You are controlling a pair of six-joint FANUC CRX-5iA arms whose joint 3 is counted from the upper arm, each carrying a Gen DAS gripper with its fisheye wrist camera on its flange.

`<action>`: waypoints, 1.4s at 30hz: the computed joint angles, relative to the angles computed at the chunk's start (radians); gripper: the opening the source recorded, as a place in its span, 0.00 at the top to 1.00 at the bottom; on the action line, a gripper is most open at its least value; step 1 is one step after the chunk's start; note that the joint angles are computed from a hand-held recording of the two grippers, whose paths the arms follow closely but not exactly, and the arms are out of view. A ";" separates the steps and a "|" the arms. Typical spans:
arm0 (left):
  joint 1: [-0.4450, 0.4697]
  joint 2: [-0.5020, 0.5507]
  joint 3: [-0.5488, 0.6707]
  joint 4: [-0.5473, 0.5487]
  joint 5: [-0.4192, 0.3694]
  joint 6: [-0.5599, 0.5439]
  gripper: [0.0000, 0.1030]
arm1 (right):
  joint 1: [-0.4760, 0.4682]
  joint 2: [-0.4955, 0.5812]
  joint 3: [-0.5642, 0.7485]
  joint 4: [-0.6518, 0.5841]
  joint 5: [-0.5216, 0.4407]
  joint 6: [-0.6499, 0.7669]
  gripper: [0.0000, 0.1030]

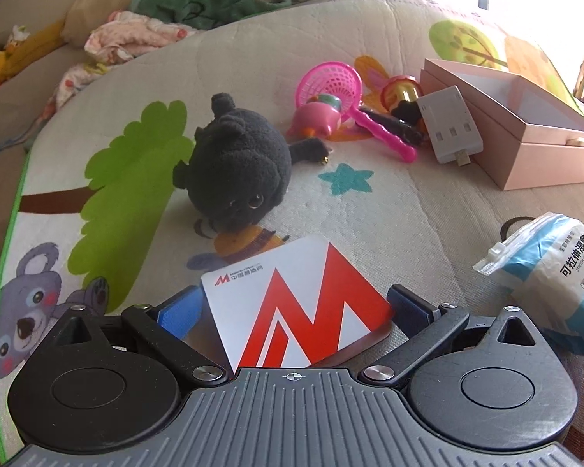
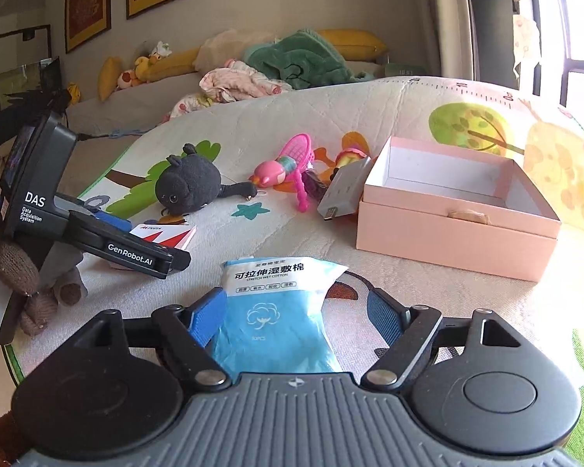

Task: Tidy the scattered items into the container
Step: 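Carry the wipes pack in the right tool while the left tool carries the booklet toward the pink box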

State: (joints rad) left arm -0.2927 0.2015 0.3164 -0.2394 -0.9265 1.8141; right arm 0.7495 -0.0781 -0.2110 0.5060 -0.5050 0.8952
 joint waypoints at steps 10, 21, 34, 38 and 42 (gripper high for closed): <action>0.089 -0.119 -0.184 0.222 0.101 -0.424 0.07 | 0.012 0.006 0.013 -0.016 0.001 0.023 0.19; 0.076 -0.065 -0.121 0.187 0.084 -0.268 0.08 | 0.036 0.068 0.089 -0.041 -0.077 0.083 0.19; 0.019 -0.166 -0.217 0.182 0.189 -0.305 0.18 | 0.028 0.073 0.170 -0.152 -0.207 0.149 0.46; -0.014 -0.211 -0.255 0.227 0.248 -0.359 0.18 | 0.036 -0.002 0.097 -0.064 -0.197 0.072 0.46; -0.056 -0.243 -0.280 0.269 0.301 -0.426 0.18 | 0.051 -0.097 0.003 0.060 -0.194 -0.033 0.46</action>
